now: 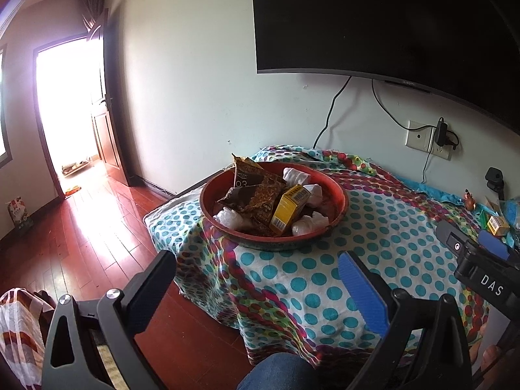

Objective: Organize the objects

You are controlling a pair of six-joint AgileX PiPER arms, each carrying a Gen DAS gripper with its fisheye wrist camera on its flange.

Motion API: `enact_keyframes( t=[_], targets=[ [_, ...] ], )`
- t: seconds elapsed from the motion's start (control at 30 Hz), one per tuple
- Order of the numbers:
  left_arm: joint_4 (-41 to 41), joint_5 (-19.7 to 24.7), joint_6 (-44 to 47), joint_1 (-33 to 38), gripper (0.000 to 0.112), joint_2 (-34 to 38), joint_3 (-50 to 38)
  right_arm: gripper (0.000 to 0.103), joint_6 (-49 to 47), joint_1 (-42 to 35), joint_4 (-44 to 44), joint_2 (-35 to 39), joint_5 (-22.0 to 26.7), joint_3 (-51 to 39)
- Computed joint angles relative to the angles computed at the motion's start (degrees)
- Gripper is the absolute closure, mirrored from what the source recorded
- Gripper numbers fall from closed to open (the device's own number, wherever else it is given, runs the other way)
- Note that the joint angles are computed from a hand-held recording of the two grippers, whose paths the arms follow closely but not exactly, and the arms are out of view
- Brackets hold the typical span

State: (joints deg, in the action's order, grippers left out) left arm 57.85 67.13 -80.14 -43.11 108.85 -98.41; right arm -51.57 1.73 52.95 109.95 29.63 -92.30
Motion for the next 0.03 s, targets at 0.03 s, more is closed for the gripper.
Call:
enact_keyframes(
  t=[0.03],
  targets=[
    [-0.2, 0.0, 0.1, 0.0, 0.01, 0.0, -0.1, 0.0, -0.2, -0.1, 0.1, 0.0, 0.1, 0.0]
  ],
)
